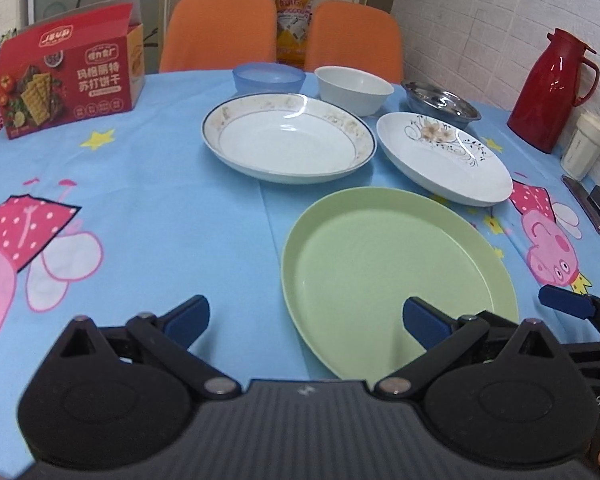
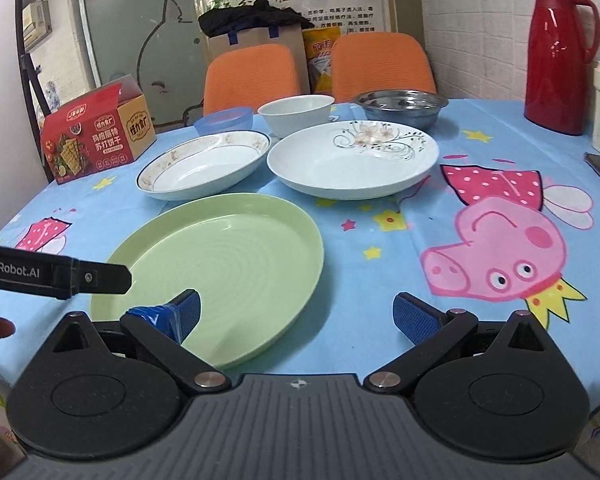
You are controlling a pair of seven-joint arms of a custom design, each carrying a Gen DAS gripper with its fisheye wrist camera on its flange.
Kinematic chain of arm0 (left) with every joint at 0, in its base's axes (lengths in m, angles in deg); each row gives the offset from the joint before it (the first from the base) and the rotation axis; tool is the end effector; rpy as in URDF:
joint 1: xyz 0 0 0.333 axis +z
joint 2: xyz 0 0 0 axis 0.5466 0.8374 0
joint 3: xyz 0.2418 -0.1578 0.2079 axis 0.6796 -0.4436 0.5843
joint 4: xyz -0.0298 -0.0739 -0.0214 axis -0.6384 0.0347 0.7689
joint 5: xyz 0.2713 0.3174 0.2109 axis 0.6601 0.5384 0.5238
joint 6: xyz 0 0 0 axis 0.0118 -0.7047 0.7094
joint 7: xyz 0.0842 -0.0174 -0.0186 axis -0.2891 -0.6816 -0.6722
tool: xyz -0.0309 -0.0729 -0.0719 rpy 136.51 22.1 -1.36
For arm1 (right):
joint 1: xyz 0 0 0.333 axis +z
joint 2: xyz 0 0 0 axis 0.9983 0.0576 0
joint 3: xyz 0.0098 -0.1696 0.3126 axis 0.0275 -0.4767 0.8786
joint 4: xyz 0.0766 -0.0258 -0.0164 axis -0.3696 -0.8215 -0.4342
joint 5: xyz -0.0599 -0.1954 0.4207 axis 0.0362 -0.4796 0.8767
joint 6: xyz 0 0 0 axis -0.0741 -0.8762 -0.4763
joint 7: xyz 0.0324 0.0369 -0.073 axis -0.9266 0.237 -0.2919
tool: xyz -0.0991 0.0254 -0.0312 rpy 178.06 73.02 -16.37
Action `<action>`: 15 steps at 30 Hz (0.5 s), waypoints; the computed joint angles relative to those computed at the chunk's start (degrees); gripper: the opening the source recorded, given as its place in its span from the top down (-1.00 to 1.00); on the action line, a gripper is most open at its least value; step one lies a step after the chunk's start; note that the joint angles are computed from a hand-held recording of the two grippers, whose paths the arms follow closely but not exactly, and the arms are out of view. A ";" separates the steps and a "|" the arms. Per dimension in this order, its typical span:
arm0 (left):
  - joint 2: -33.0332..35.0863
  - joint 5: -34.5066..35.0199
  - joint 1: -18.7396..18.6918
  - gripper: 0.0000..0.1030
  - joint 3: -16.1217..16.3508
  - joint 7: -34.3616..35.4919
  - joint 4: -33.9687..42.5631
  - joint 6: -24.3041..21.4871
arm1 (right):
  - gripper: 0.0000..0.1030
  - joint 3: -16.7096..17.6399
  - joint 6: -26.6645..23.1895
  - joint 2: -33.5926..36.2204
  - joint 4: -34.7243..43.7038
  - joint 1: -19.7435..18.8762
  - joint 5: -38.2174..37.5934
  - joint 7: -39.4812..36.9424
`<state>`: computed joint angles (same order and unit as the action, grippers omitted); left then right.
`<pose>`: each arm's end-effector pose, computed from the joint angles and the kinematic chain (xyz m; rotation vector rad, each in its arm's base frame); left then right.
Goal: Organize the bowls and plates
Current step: 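Reach the left tool to the green plate and close on its rim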
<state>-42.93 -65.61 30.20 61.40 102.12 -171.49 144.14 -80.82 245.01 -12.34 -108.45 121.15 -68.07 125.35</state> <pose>0.7013 -0.1458 0.4652 -1.7604 1.8957 -0.9246 0.6547 0.3121 0.4375 -1.6802 1.5095 -0.6310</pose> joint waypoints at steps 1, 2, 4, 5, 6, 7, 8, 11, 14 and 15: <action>0.52 -2.68 1.58 -0.99 -1.70 3.34 0.59 -0.11 | -0.76 3.32 -0.40 0.44 0.42 -2.72 2.91 -4.44; 1.07 -5.64 3.09 -0.99 -3.37 6.77 1.30 -0.45 | -0.76 5.63 -0.62 0.78 0.62 -4.55 5.41 -8.14; 2.14 -10.47 5.07 -0.99 -5.54 12.42 3.08 -2.02 | -0.76 8.74 -1.35 1.34 0.95 -6.91 10.05 -14.27; 2.66 -10.84 4.87 -0.98 -5.28 13.31 4.14 -3.33 | -0.76 10.05 -1.71 1.55 1.06 -7.93 12.30 -16.82; 3.09 -10.87 4.51 -0.97 -4.88 13.87 4.95 -4.19 | -0.76 11.33 -2.27 1.87 1.39 -8.93 14.61 -19.20; 3.56 -11.12 4.39 -0.92 -4.78 14.97 5.68 -4.67 | -0.76 10.76 -2.64 2.21 1.84 -8.36 15.26 -19.96; 3.83 -11.05 4.12 -0.88 -4.60 15.82 6.15 -5.16 | -0.76 9.93 -3.57 2.64 2.63 -7.45 15.59 -20.62; 4.79 -9.49 2.86 -0.65 -3.29 15.65 7.97 -8.41 | -0.76 9.38 -5.93 3.74 4.52 -6.50 17.16 -24.68; 5.53 -8.13 1.73 -0.55 -2.15 14.07 8.98 -9.94 | -0.77 10.58 -4.85 4.22 4.67 -7.87 20.75 -28.92; 5.60 -6.70 1.05 -0.54 -1.44 13.01 9.07 -9.93 | -0.77 10.50 -3.85 4.23 4.32 -8.04 21.53 -30.07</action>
